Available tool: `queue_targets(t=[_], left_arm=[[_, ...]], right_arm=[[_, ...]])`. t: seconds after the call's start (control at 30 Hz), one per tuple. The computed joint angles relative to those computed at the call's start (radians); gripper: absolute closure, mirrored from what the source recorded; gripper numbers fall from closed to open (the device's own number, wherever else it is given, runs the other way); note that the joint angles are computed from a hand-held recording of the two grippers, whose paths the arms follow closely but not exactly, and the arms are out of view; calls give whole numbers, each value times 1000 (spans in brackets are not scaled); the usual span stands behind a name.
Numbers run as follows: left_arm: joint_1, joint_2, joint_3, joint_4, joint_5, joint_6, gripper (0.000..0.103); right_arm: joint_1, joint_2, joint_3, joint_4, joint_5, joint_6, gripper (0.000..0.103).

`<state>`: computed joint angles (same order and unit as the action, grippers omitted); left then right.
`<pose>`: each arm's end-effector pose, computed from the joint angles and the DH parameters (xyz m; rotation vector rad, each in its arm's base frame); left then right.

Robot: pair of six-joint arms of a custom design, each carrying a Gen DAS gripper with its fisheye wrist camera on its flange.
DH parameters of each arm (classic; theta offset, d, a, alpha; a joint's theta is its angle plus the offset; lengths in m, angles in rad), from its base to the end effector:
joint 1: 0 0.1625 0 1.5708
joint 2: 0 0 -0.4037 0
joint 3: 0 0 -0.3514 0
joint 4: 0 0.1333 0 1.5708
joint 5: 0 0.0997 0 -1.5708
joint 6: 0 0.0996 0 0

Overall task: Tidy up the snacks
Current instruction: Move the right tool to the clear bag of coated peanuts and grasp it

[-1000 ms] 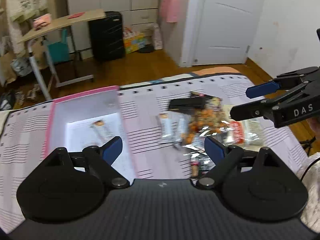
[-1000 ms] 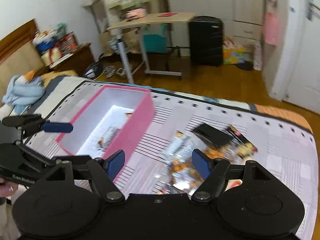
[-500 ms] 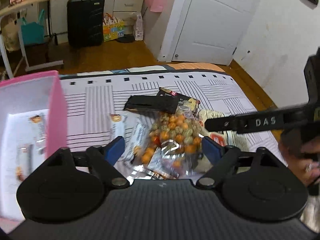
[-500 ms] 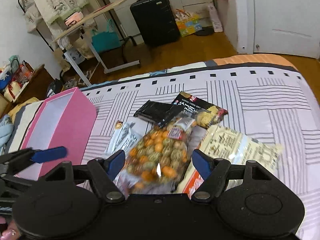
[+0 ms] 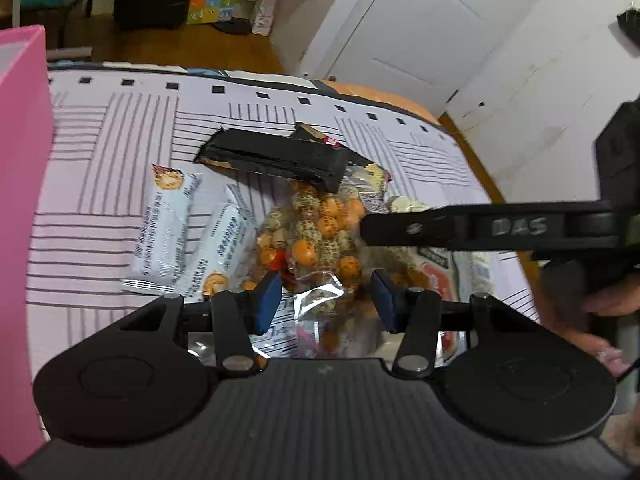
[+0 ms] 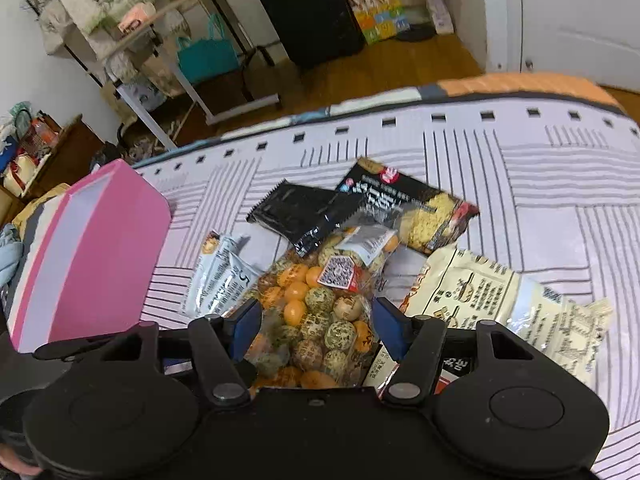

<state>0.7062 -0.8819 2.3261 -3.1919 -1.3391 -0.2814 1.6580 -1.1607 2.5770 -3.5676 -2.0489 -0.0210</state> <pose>-0.2153 -0.3889 0.0477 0.8369 2.8963 -0.4148 0.1174 -0.3380 0.1662 -0.0480 -2.5844 0.7904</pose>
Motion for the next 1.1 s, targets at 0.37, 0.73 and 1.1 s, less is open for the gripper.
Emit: queue_targets(t=[0.37, 0.73, 1.1], left_arm=[[16, 41, -1, -48, -65, 23, 59], [1, 10, 6, -1, -76, 32, 60], [-34, -90, 43, 142, -144, -29, 60]], right_arm=[[-29, -10, -5, 52, 32, 80, 24], [11, -41, 4, 99, -13, 136, 34], [139, -138, 35, 295, -107, 287, 34]])
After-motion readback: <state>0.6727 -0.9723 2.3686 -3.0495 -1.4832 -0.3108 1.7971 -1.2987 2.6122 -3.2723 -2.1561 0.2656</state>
